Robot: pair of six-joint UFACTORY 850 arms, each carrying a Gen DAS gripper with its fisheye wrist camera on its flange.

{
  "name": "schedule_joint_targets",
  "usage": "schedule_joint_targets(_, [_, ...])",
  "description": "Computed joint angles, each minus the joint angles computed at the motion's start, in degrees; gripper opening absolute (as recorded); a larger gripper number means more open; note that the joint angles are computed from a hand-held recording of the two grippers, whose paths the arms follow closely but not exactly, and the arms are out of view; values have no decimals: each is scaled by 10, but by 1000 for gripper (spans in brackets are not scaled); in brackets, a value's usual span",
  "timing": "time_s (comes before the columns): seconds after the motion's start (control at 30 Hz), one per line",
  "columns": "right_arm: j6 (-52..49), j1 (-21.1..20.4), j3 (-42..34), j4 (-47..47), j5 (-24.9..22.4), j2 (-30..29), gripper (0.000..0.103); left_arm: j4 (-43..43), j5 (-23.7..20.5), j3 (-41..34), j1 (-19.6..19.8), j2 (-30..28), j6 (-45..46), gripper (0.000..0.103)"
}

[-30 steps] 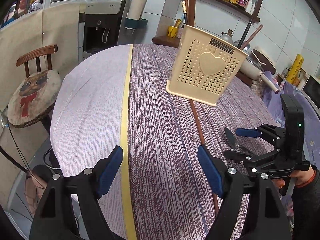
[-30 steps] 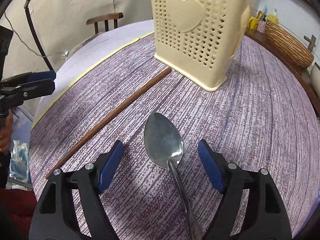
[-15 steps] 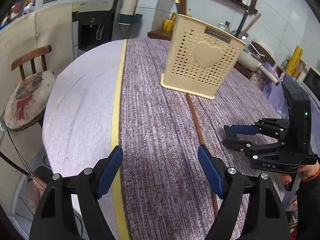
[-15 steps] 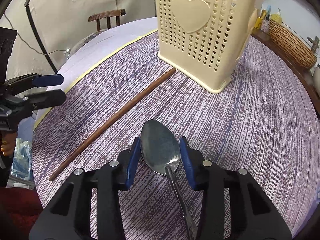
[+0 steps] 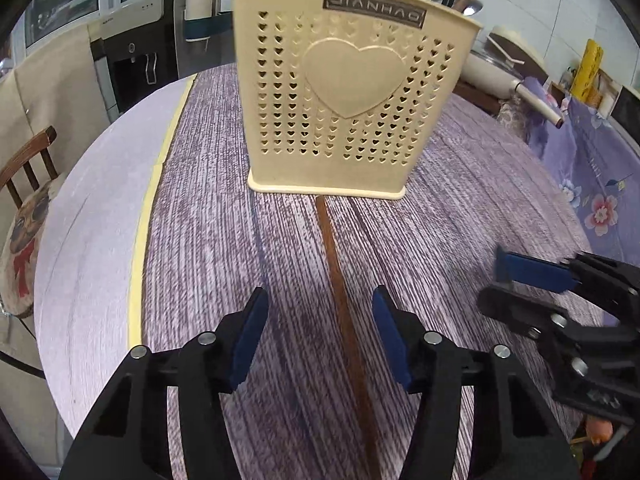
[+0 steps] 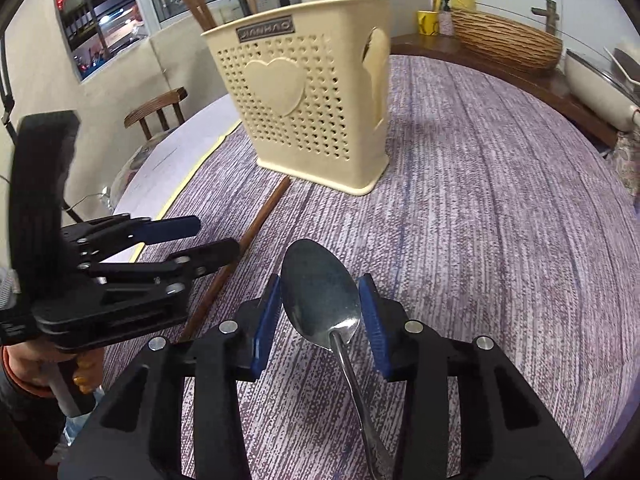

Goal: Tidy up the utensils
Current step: 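Grasp the last wooden chopstick with the left gripper while the right lifts the spoon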

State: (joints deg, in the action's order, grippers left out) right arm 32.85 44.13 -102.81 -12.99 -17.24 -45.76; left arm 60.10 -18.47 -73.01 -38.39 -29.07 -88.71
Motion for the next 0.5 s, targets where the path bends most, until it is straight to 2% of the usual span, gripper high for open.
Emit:
schedule_joint_targets(0.1, [53, 0, 16, -32, 12, 11, 40, -75, -11, -34, 4, -26, 75, 44])
schedule_joint_targets(0.17, [94, 1, 22, -67, 14, 15, 40, -73, -29, -50, 2, -37, 83, 37])
schedule_joint_targets(0.27, [113, 1, 28, -77, 19, 18, 41, -95, -40, -69, 3, -48, 109, 33])
schedule_joint_targets(0.5, [167, 1, 35, -117, 25, 22, 40, -91, -70, -94, 1, -65, 107, 20])
